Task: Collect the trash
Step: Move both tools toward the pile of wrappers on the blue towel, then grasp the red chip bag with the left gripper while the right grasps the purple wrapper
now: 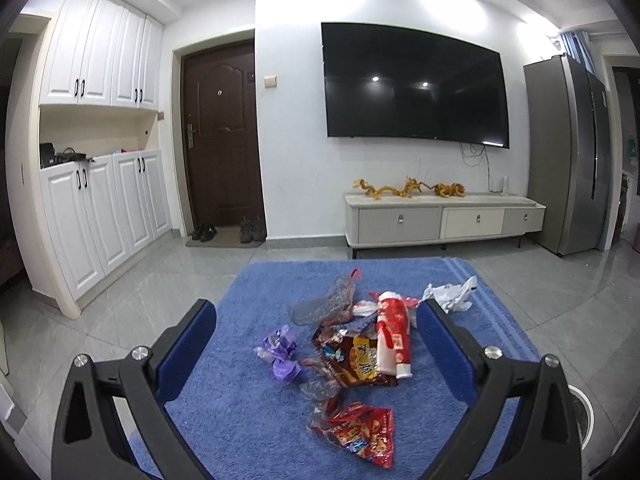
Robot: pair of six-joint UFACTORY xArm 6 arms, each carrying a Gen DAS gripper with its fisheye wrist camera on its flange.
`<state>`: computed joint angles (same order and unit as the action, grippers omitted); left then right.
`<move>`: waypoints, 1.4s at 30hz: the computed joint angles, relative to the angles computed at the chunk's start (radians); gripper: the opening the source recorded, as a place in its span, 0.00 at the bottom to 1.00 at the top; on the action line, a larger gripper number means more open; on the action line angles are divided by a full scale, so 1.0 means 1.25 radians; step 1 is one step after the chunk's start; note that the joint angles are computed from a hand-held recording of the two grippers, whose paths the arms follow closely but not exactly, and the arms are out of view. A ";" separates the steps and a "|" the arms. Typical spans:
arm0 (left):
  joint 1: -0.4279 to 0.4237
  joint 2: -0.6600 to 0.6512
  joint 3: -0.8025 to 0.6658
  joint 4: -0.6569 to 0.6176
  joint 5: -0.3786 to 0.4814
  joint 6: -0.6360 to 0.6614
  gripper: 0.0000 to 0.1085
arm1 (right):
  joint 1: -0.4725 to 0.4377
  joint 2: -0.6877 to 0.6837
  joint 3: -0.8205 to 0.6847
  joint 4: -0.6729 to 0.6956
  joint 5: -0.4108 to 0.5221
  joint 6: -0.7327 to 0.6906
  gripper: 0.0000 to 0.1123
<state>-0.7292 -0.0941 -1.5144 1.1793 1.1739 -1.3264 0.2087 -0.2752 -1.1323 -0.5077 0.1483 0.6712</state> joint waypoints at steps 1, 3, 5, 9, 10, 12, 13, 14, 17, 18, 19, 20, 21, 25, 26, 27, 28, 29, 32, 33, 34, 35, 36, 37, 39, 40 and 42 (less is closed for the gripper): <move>0.003 -0.001 0.004 -0.003 0.006 -0.002 0.93 | 0.000 0.002 0.000 0.005 -0.005 0.004 0.92; 0.003 0.004 0.002 -0.005 0.022 0.000 0.93 | 0.006 0.010 -0.003 0.050 -0.001 -0.032 0.92; -0.003 0.011 0.002 0.011 0.051 -0.007 0.93 | 0.006 0.020 -0.001 0.068 -0.011 -0.051 0.92; 0.002 0.007 0.027 0.015 0.052 -0.017 0.93 | 0.033 0.050 -0.022 0.234 0.021 -0.206 0.92; 0.008 0.002 0.037 0.007 0.042 -0.018 0.93 | 0.038 0.056 -0.028 0.257 0.035 -0.237 0.92; 0.023 -0.006 0.056 -0.022 0.010 -0.013 0.93 | 0.050 0.077 -0.039 0.297 0.029 -0.297 0.92; 0.031 -0.008 0.064 -0.041 -0.005 -0.011 0.93 | 0.055 0.085 -0.042 0.321 0.023 -0.322 0.92; 0.042 -0.011 0.077 -0.068 -0.033 -0.005 0.93 | 0.062 0.099 -0.050 0.347 0.022 -0.359 0.92; 0.061 0.004 0.085 -0.137 -0.076 0.033 0.93 | 0.087 0.140 -0.088 0.441 0.049 -0.464 0.92; 0.069 0.009 0.087 -0.165 -0.095 0.052 0.93 | 0.098 0.161 -0.112 0.501 0.068 -0.522 0.92; 0.080 0.013 0.091 -0.200 -0.117 0.073 0.93 | 0.109 0.165 -0.118 0.554 0.069 -0.553 0.92; 0.088 0.021 0.090 -0.232 -0.129 0.093 0.93 | 0.117 0.184 -0.141 0.599 0.091 -0.599 0.92; 0.093 0.029 0.089 -0.250 -0.134 0.105 0.93 | 0.122 0.203 -0.162 0.619 0.105 -0.623 0.92; 0.116 0.048 0.098 -0.323 -0.175 0.155 0.93 | 0.142 0.320 -0.304 0.725 0.213 -0.721 0.92; 0.121 0.054 0.099 -0.336 -0.184 0.164 0.93 | 0.145 0.350 -0.341 0.740 0.240 -0.730 0.89; 0.127 0.058 0.099 -0.348 -0.192 0.172 0.93 | 0.149 0.387 -0.386 0.756 0.270 -0.741 0.88; 0.133 0.063 0.100 -0.361 -0.201 0.182 0.93 | 0.154 0.421 -0.426 0.769 0.291 -0.747 0.88; 0.139 0.069 0.098 -0.374 -0.209 0.192 0.93 | 0.156 0.445 -0.454 0.774 0.309 -0.749 0.88; 0.156 0.086 0.091 -0.404 -0.229 0.218 0.92 | 0.162 0.558 -0.601 0.781 0.408 -0.729 0.81; 0.162 0.091 0.089 -0.415 -0.234 0.226 0.90 | 0.163 0.598 -0.652 0.772 0.439 -0.712 0.79; 0.167 0.098 0.086 -0.427 -0.240 0.234 0.87 | 0.162 0.628 -0.689 0.767 0.460 -0.706 0.75; 0.174 0.104 0.082 -0.446 -0.247 0.248 0.85 | 0.163 0.666 -0.739 0.761 0.486 -0.692 0.71; 0.180 0.107 0.083 -0.465 -0.255 0.262 0.81 | 0.165 0.712 -0.802 0.756 0.517 -0.674 0.69; 0.186 0.110 0.085 -0.493 -0.266 0.282 0.75 | 0.166 0.734 -0.831 0.749 0.532 -0.665 0.66; 0.193 0.112 0.089 -0.530 -0.279 0.308 0.69 | 0.167 0.785 -0.904 0.738 0.568 -0.644 0.61; 0.196 0.112 0.092 -0.548 -0.284 0.321 0.63 | 0.166 0.813 -0.948 0.736 0.594 -0.635 0.55; 0.198 0.107 0.098 -0.559 -0.288 0.329 0.57 | 0.163 0.853 -1.014 0.738 0.645 -0.623 0.43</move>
